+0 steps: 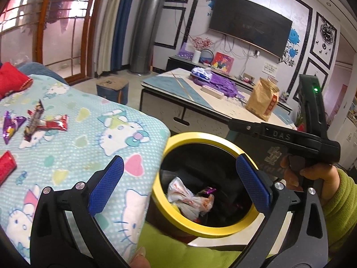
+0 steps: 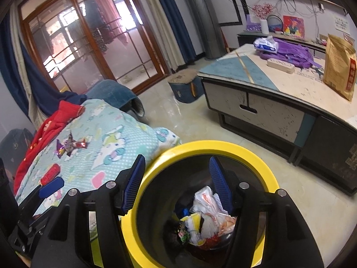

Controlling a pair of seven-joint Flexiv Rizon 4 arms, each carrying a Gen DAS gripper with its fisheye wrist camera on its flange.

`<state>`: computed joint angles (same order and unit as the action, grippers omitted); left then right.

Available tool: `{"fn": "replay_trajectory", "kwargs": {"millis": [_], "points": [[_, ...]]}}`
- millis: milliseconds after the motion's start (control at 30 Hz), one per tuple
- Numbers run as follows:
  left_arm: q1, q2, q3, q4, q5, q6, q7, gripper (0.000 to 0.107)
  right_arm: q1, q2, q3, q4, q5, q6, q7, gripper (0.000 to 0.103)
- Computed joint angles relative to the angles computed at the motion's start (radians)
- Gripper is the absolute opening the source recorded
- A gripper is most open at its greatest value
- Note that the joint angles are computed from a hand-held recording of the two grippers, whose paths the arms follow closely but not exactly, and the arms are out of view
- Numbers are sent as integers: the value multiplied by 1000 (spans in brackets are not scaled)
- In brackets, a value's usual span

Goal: Collect trash
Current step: 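Move both tools back toward the red can on the bed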

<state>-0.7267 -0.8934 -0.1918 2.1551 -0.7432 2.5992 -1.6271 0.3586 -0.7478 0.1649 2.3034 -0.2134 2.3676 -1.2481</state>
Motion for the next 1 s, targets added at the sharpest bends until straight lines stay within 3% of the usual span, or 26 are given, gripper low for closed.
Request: {"fn": "replay_trajectory", "kwargs": {"millis": [633, 1000], "points": [[-24, 57, -22, 118, -231, 137, -58, 92, 62, 35, 33, 25, -35, 14, -46, 60], [-10, 86, -29, 209, -280, 205, -148, 92, 124, 64, 47, 34, -39, 2, -98, 64]]}}
